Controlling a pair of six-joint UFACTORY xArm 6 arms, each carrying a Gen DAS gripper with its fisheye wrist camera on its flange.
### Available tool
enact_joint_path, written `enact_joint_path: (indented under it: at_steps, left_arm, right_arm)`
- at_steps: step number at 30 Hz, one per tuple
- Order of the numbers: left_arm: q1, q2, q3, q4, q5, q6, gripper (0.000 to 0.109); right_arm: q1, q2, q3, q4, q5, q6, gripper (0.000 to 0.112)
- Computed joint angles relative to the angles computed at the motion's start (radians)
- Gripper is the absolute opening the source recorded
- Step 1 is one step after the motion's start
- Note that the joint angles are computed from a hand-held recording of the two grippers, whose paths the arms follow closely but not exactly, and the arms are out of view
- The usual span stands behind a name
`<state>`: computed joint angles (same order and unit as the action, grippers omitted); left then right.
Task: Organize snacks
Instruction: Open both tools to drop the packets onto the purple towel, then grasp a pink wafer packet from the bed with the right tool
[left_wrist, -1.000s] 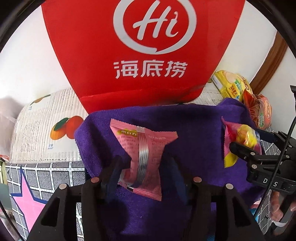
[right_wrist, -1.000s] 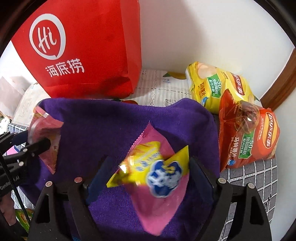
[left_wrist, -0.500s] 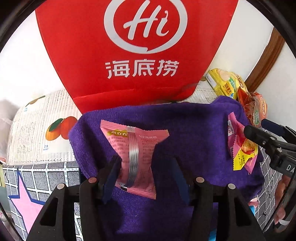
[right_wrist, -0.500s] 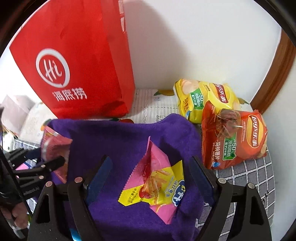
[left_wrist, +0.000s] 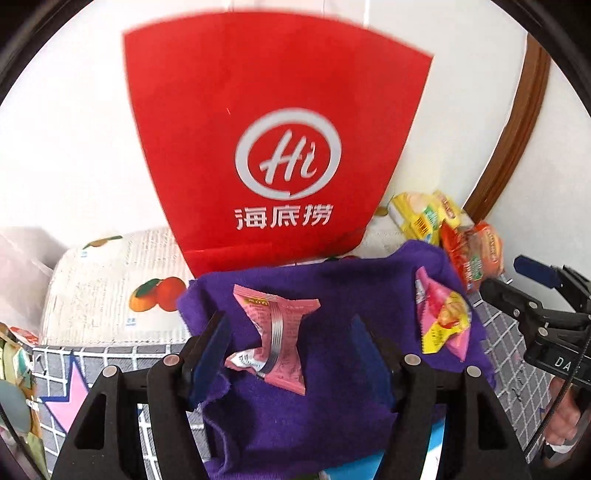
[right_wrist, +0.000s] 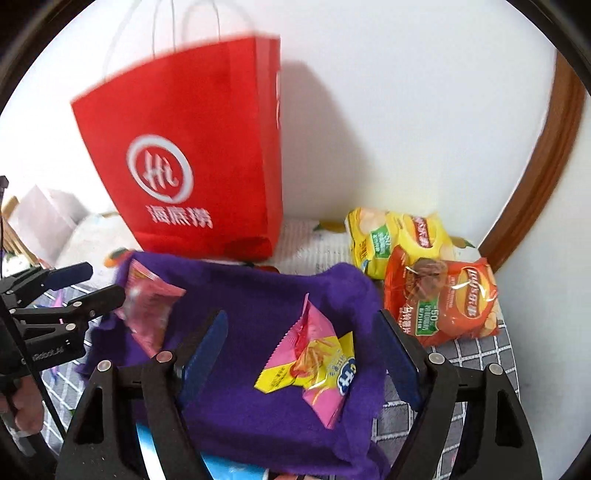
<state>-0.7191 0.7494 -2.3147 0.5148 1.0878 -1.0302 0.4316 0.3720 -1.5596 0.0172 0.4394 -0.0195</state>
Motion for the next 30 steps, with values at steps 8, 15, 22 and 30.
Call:
enact_joint_path:
  at_steps: [8, 15, 22, 30]
  left_arm:
    - [-0.063, -0.181, 0.253, 0.063, -0.016, -0.095, 0.066]
    - [-0.123, -0.327, 0.477, 0.115, -0.043, -0.22, 0.066]
    - [-0.175, -0.438, 0.666, 0.167, -0.048, -0.366, 0.066]
    - [-0.207, -0.554, 0.858, 0.174, -0.046, -0.467, 0.066]
  right_arm:
    - [-0.036, -0.224, 0.32, 0.134, -0.058, -0.04, 0.074]
    - [-0.059, -0.35, 0.594, 0.121, -0.102, 0.024, 0.06]
    - [-0.043, -0.345, 0.716, 0.254, -0.174, -0.077, 0.055]
    - [-0.01, -0.259, 0.715, 0.16, -0.298, 0.016, 0.057]
